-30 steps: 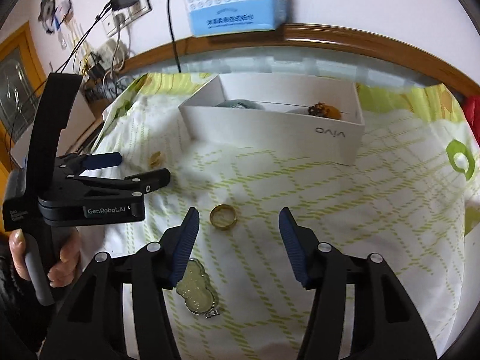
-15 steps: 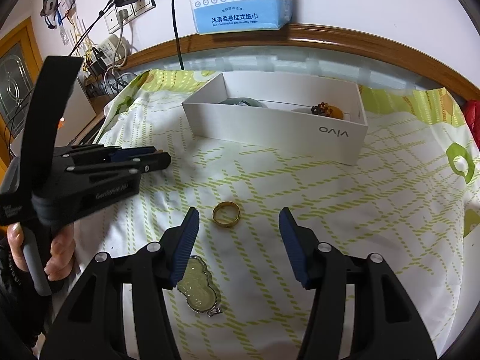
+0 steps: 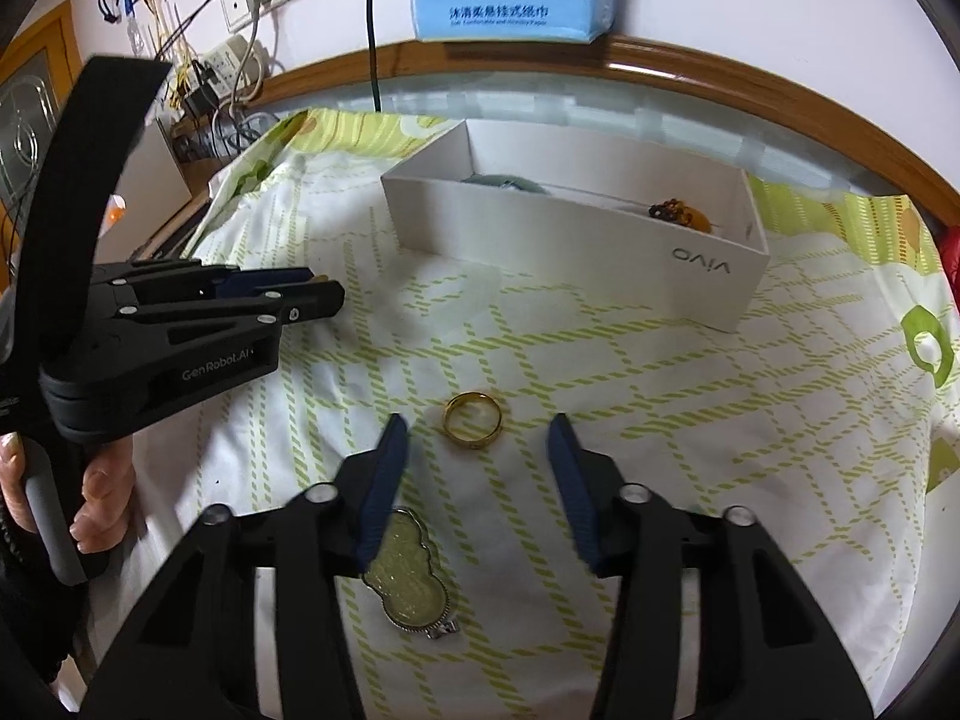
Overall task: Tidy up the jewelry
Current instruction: 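Grasp one gold ring with the left tool while the right tool grasps the other, then carry both gold rings into the vivo box and open both tools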
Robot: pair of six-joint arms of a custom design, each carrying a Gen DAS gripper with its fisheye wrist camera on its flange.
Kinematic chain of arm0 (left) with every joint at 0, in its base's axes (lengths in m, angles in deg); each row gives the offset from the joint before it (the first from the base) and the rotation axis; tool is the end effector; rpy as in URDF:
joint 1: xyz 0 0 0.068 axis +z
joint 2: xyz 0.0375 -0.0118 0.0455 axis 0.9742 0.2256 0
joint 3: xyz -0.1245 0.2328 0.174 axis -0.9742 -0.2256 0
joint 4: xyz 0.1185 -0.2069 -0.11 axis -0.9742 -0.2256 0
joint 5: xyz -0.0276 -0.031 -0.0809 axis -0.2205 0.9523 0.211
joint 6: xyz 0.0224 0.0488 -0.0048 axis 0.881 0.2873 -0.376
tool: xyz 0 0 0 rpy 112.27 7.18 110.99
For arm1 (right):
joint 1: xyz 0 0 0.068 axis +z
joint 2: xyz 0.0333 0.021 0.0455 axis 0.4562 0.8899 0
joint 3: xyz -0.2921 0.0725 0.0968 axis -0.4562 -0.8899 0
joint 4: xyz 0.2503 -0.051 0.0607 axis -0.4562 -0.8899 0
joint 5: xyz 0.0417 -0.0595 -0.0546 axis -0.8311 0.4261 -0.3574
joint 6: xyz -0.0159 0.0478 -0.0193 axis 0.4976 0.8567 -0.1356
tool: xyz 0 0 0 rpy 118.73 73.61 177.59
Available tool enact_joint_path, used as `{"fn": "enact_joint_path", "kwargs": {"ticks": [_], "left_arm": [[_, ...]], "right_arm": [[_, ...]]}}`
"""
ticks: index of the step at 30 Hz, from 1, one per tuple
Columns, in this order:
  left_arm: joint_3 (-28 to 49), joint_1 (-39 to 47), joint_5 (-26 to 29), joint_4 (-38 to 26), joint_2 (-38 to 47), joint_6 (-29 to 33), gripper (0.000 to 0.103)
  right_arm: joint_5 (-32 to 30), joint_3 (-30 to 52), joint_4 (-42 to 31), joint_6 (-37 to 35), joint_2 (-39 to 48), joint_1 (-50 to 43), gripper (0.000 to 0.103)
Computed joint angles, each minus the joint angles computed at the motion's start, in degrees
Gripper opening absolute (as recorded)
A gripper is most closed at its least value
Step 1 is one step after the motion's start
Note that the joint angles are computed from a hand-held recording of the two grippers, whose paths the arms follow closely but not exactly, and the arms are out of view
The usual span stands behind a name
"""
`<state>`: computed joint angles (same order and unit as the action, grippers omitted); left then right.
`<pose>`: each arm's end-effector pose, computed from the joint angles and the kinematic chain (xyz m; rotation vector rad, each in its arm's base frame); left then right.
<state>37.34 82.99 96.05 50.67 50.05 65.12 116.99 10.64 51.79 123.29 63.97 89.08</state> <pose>0.2344 0.0076 0.1683 0.9594 2.3233 -0.3369 0.1162 0.1741 0.1610 0.2814 2.4333 0.0561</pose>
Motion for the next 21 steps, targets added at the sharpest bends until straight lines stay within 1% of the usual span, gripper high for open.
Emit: {"fn": "enact_joint_path", "kwargs": {"ticks": [2, 3, 5, 8, 11, 14, 16, 18, 21], "left_arm": [[-0.1, 0.0, -0.1, 0.2, 0.0, 0.2, 0.022], [-0.1, 0.1, -0.1, 0.2, 0.0, 0.2, 0.022], [-0.1, 0.2, 0.0, 0.3, 0.1, 0.2, 0.022], [-0.1, 0.2, 0.0, 0.2, 0.1, 0.5, 0.022], [0.0, 0.6, 1.2, -1.2, -0.3, 1.9, 0.022], [-1.1, 0.1, 1.4, -0.9, -1.5, 2.7, 0.022], [-1.5, 0.0, 1.5, -1.0, -2.1, 3.0, 0.022], [-1.5, 0.4, 2.3, -1.8, -3.0, 3.0, 0.022], [-1.6, 1.1, 3.6, -2.6, -5.5, 2.5, 0.022]], "right_arm": [[0.1, 1.5, -1.4, -0.4, 1.5, -0.4, 0.031], [0.5, 2.5, -2.8, 0.1, 2.5, -0.3, 0.020], [1.0, 3.3, -4.0, 0.1, 3.3, 0.1, 0.020], [0.9, 2.4, -2.3, -0.8, 2.5, 0.5, 0.020], [0.4, 1.2, -1.0, -0.6, 1.3, 0.8, 0.020], [0.3, 0.3, -0.2, 0.0, 0.3, 0.9, 0.020], [1.1, 0.3, -1.3, 1.3, -0.2, 1.4, 0.020], [2.9, 0.3, -4.1, 3.7, -1.5, 2.0, 0.020], [5.2, -0.5, -7.0, 6.5, -5.3, 2.5, 0.020]]}}
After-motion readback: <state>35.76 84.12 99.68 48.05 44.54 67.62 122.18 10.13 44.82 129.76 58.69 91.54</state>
